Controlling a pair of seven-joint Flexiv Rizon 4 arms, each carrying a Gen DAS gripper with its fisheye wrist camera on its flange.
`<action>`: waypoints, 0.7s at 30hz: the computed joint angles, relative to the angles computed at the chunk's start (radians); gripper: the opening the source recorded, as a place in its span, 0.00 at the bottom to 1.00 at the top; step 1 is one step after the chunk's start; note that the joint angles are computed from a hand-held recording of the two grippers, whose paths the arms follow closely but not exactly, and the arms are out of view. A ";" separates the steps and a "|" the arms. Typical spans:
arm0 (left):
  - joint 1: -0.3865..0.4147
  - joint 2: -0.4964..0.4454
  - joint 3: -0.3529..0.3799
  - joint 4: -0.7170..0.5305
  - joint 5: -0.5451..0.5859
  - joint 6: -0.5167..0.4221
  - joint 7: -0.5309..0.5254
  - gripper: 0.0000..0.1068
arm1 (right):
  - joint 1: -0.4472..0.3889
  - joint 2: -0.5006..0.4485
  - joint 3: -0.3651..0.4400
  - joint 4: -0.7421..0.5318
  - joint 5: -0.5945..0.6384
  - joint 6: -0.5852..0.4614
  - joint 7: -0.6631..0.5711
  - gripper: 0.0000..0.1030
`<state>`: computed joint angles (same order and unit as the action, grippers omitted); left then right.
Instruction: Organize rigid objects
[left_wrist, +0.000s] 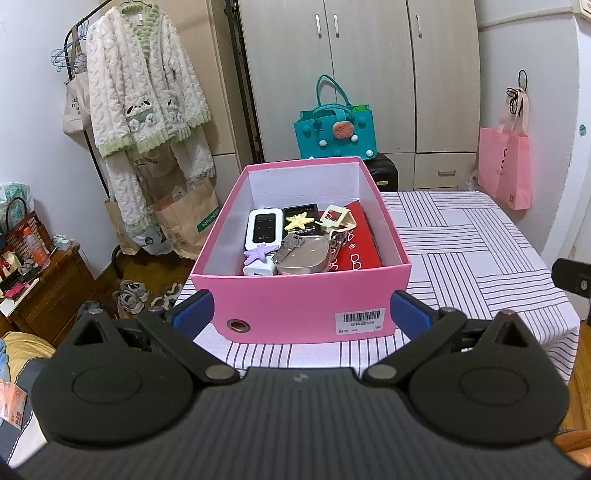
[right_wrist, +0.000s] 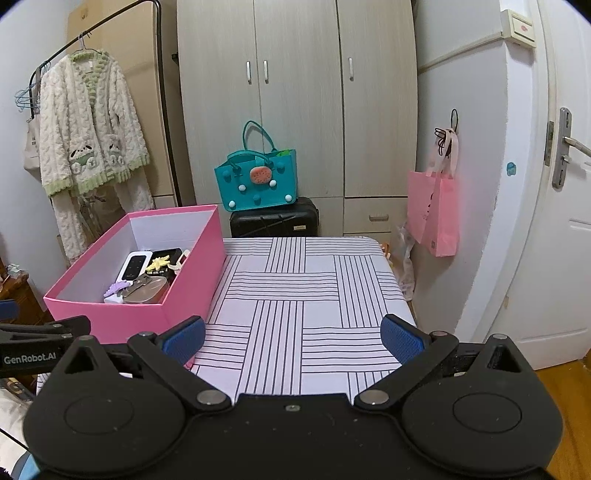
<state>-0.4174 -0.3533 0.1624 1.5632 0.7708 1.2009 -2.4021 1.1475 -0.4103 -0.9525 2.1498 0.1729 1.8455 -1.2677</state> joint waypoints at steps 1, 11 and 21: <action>-0.001 0.001 0.000 0.001 0.001 -0.001 -0.001 0.96 | 0.004 -0.001 -0.004 0.002 0.001 -0.001 0.001 0.99; -0.001 -0.008 0.003 -0.007 0.009 0.006 -0.009 0.96 | 0.000 -0.010 -0.010 -0.008 -0.017 -0.020 0.018 0.99; 0.010 -0.008 0.005 -0.001 -0.021 0.049 0.010 0.96 | -0.030 -0.011 0.014 -0.019 -0.043 -0.022 0.039 0.99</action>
